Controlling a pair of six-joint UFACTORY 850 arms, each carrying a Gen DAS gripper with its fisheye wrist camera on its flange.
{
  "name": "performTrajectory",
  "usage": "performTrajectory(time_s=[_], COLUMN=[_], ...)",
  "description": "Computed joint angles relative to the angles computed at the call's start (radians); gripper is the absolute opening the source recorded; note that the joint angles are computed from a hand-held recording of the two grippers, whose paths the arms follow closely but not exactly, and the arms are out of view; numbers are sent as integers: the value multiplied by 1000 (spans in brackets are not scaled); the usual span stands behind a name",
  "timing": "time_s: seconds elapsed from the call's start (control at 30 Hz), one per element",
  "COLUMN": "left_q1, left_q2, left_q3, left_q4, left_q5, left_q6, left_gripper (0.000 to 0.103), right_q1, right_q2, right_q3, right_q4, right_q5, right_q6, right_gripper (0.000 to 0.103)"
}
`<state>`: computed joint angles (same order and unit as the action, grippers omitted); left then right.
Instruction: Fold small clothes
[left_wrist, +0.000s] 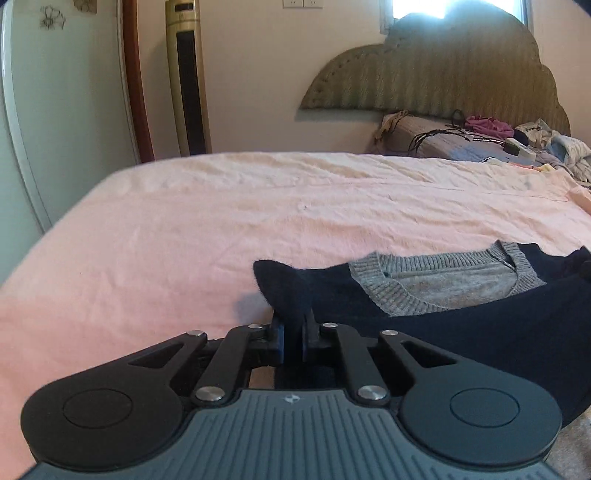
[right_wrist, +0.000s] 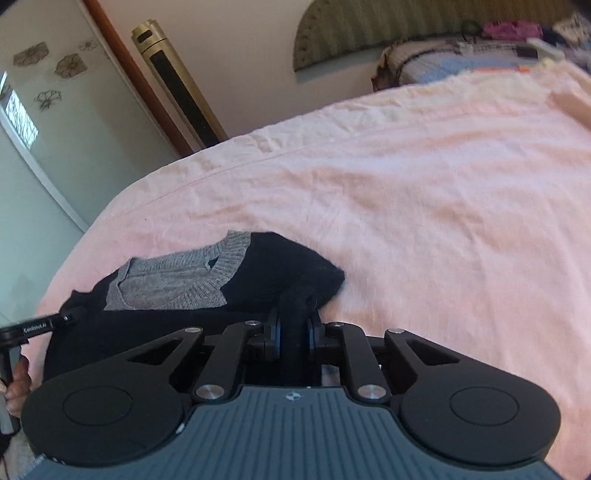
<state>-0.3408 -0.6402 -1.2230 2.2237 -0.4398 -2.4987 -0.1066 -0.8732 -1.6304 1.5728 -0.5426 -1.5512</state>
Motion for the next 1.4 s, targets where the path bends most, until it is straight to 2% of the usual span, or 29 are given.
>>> performTrajectory(time_s=[0.07, 0.13, 0.23, 0.27, 0.3, 0.33, 0.37, 0.4, 0.43, 0.47, 0.5, 0.57, 0.6, 0.67, 0.7, 0.73, 0.8, 0.83, 0.9, 0.97, 1.0, 1.07, 1.13, 1.23, 1.27, 1.3, 1.33, 1.37, 1.4], left_q1=[10, -18, -48, -61, -77, -94, -108, -115, -116, -113, -114, -121, -123, -104, -83, -68, -49, -49, -68, -94, -103, -130, -164, -194, -193, -187, -183, -185, -184], left_q2=[-43, -62, -49, -37, -20, 4, 40, 72, 104, 118, 113, 59, 22, -43, -25, -22, -28, -30, -15, 52, 91, 173, 213, 204, 199, 200, 198, 195, 194], left_q3=[-41, -34, -28, -18, 3, 38, 83, 122, 151, 159, 148, 82, 39, -14, -13, -10, -10, -13, 1, 85, 141, 259, 329, 344, 340, 338, 331, 326, 330], left_q4=[-117, -142, -256, -308, -328, -305, -248, -176, -97, -11, 42, 37, -27, -94, -110, -116, -112, -127, -235, -235, -172, -83, -109, -229, -245, -241, -272, -301, -307], left_q5=[12, -87, -149, -191, -254, -321, -373, -385, -359, -310, -263, -176, -138, -65, -9, 5, 17, 8, -44, -92, -96, -114, -145, -174, -174, -165, -167, -190, -214], left_q6=[114, 179, 315, 356, 355, 313, 228, 124, 19, -73, -124, -100, -25, 50, 24, -4, 0, 33, 134, 121, 59, -23, 9, 144, 157, 146, 176, 206, 224], left_gripper=[7, 7, 18, 30, 35, 35, 37, 51, 64, 94, 97, 97, 97, 97, 97, 97, 103, 103, 103, 101, 102, 102, 102, 102, 103, 103, 103, 97, 89], right_q1=[-11, -4, -6, -9, -8, -4, -2, -1, 2, 4, 8, 33, 51, 88, 99, 97, 77, 67, 65, 74, 67, 26, -1, -10, -4, -1, 3, 4, 5], right_q2=[-1, -29, -17, -6, 16, 52, 98, 138, 171, 197, 207, 191, 173, 122, 98, 93, 95, 88, 85, 127, 162, 235, 305, 342, 340, 336, 329, 331, 330], right_q3=[9, -6, 26, 42, 73, 117, 164, 205, 244, 277, 294, 266, 245, 195, 182, 190, 212, 205, 190, 231, 273, 377, 482, 541, 542, 541, 541, 547, 540], right_q4=[84, 71, 159, 190, 259, 364, 457, 526, 591, 625, 617, 487, 441, 399, 424, 471, 525, 505, 468, 509, 522, 536, 646, 691, 681, 639, 594, 590, 552], right_q5=[-9, 17, 5, 3, 24, 60, 76, 68, 50, 9, -30, -38, -9, 100, 147, 152, 80, 56, 60, 97, 83, -21, -25, 87, 128, 145, 147, 138, 142], right_q6=[-53, -35, -74, -95, -158, -262, -367, -471, -560, -608, -613, -515, -492, -480, -522, -605, -645, -602, -558, -585, -575, -605, -752, -881, -901, -878, -848, -856, -823], right_gripper=[16, 16, 21, 33, 50, 56, 56, 56, 56, 59, 63, 85, 89, 86, 85, 85, 85, 85, 84, 81, 83, 89, 93, 88, 79, 61, 51, 37, 12])
